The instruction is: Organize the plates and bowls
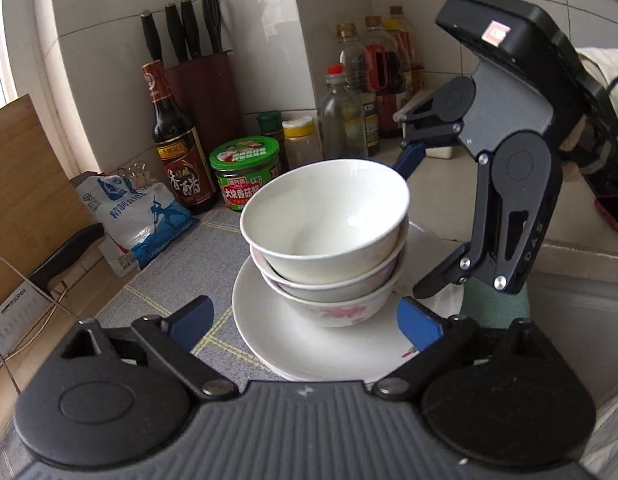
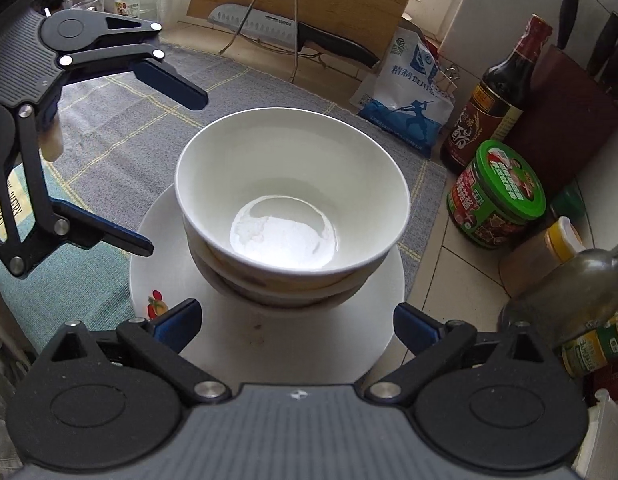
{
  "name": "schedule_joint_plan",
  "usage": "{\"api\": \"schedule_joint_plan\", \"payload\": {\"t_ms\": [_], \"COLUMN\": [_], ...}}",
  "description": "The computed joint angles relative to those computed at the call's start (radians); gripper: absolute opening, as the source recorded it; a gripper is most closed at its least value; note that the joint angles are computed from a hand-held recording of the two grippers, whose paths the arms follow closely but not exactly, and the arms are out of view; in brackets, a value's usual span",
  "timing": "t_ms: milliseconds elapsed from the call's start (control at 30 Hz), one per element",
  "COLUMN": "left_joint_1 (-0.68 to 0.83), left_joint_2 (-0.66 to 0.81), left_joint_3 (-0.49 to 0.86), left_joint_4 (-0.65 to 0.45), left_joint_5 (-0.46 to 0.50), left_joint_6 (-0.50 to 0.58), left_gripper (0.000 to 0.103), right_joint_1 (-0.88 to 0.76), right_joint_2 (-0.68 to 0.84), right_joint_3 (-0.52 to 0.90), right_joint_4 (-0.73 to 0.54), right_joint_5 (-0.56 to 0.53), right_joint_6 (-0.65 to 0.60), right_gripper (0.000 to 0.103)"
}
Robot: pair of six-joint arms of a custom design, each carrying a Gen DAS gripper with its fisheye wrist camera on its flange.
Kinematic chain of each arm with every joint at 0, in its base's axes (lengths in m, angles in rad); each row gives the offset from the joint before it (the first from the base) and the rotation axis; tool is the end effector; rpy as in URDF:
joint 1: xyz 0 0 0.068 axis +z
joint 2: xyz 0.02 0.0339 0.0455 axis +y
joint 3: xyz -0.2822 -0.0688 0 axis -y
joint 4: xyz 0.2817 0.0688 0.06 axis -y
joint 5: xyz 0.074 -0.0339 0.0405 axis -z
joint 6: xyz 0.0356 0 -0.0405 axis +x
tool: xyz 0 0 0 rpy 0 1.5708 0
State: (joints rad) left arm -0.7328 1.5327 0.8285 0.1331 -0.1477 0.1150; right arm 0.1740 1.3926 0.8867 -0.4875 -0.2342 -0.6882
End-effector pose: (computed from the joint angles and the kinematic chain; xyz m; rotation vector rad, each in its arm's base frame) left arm 0.2671 -0.2334 0.1998 0.8014 1.9862 -0.2045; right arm 0.2987 0.0609 0.2162 -1.1352 2.2569 0.0966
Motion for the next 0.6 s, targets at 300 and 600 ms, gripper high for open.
{"api": "schedule_joint_plan", "payload": {"t_ms": [300, 600], "left_joint_1": [-0.118, -0.220], "left_joint_2": [-0.148, -0.269], "left_joint_3": [-0.056, -0.008], "left_joint_4": [-0.122, -0.387], "left_joint_5": [-0.282, -0.488], "left_joint_6": [-0.355, -0.470], "left_gripper": [0.098, 0.098], "right_joint_1": [0.205, 0.538], "right_joint_2": [-0.269, -0.425], "right_joint_3": [-0.195, -0.193], "right_joint_4": [0.033, -0.203], "right_joint_5": [0.377, 0.782], "right_joint_6": [0.687, 1.163], "right_gripper": [0.103, 0.103]}}
